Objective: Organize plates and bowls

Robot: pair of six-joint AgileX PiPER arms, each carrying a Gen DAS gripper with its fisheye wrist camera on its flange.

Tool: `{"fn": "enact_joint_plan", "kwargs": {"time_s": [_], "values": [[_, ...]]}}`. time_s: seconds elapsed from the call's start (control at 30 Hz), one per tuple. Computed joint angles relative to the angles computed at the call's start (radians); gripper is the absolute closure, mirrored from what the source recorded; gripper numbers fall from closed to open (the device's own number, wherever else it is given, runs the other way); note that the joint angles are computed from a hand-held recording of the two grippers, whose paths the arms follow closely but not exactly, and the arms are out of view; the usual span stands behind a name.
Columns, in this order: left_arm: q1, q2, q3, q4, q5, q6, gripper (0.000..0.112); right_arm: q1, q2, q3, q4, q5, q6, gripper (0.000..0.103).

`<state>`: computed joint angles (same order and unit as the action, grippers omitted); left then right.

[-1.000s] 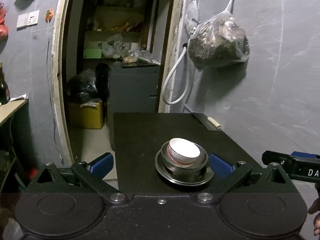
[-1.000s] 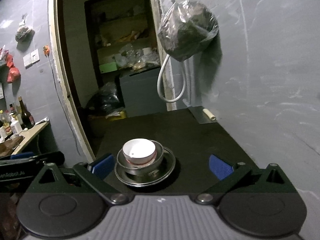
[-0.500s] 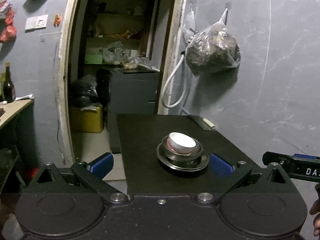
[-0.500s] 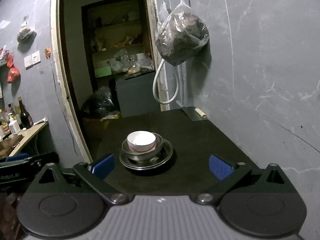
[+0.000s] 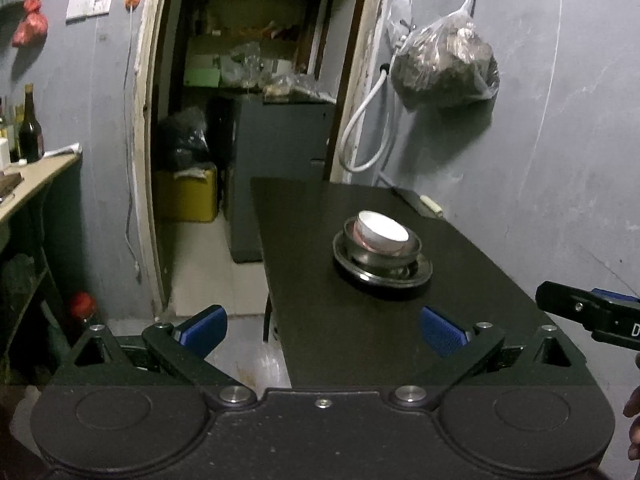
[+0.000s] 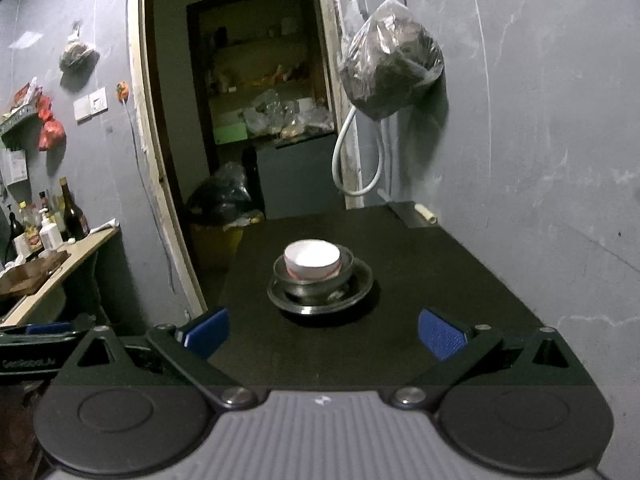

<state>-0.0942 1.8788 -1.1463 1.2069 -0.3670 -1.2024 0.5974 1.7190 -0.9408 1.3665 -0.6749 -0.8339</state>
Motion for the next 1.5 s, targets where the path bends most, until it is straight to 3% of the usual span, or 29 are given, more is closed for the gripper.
{"fn": "enact_joint_plan", "kwargs": {"time_s": [0.37, 0.5, 0.93, 1.5], "values": [[-0.012, 0.015, -0.011, 0.168, 0.013, -0.075, 0.01, 0.003, 0.025, -0.009, 0.175, 0.034, -0.124, 0.0], [-0.009, 0.012, -0.001, 0.157, -0.012, -0.062, 0.01, 0.018, 0.025, -0.006, 0.182, -0.001, -0.143, 0.0], [-0.013, 0.006, 0.009, 0.144, 0.008, -0.092, 0.01, -0.018, 0.01, 0.019, 0.181, 0.066, -0.124, 0.0], [-0.02, 0.014, 0.005, 0.163, 0.018, -0.102, 0.01, -0.012, 0.019, -0.004, 0.243, 0.062, -0.196, 0.0]]}}
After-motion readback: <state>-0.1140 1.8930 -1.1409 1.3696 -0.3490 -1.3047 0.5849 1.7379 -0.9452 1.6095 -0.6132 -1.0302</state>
